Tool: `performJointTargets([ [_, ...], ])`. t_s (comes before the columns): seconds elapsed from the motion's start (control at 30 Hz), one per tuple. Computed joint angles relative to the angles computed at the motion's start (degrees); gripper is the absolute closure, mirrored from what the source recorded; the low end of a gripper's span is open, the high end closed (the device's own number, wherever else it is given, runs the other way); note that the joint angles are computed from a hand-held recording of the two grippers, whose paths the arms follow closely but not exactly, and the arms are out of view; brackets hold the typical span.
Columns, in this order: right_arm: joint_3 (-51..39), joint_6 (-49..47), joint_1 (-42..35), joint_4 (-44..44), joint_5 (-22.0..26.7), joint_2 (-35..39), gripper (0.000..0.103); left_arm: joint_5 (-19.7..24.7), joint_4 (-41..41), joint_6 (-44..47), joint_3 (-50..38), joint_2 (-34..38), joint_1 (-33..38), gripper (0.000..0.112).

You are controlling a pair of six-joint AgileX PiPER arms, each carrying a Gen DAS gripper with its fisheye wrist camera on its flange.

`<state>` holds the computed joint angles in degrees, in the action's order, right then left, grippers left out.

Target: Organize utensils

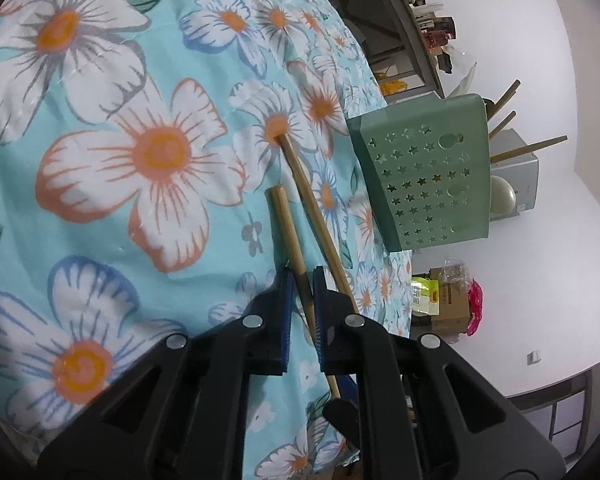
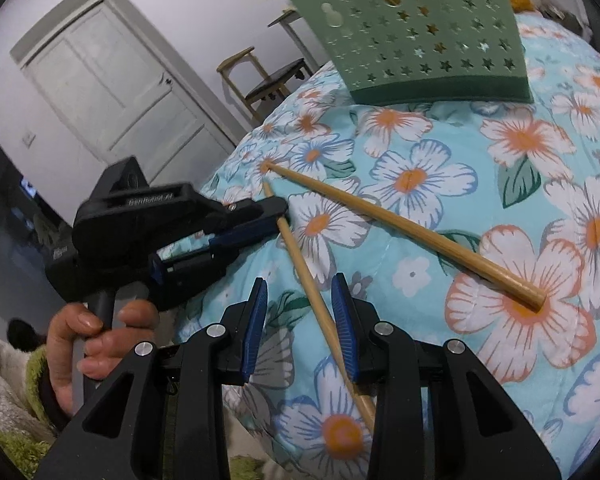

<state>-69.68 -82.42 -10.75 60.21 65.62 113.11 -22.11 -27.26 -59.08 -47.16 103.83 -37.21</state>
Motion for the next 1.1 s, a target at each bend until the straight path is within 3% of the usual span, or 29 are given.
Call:
performJointTargets([
  [0.13, 0.59, -1.60, 0.50, -0.43, -1.59, -0.98, 0.072, 1.33, -6.58, 6.30, -1.37, 0.11, -0.58, 0.102],
  [0.27, 1.69, -2.77, 1.11, -1.06, -4.09, -2.23, 0.091, 1.96, -10.74, 9.94, -2.10, 0.06, -1.09, 0.102],
  [0.47, 2.05, -3.88, 1.98, -1.79, -3.25, -2.67, 0.096, -1.44, 5.81, -6.53, 2.78, -1.76, -0.11, 0.103],
  [0.67, 3.93, -5.07, 4.76, -0.71, -4.81, -3.29, 0.096, -2.42, 15.41, -14.73, 4.87, -2.50, 1.07, 0.102],
  [0.83, 4.50, -5.22, 5.86, -0.30, -4.89, -4.02, 0.096, -1.02, 18.41, -15.65, 4.40, -2.64, 1.61, 0.102],
  [1.1, 7.77, -5.99, 6.56, 0.81, -5.74, -6.85, 0.096, 1.58, 15.28, -9.15, 3.55, -3.08, 0.93, 0.104],
])
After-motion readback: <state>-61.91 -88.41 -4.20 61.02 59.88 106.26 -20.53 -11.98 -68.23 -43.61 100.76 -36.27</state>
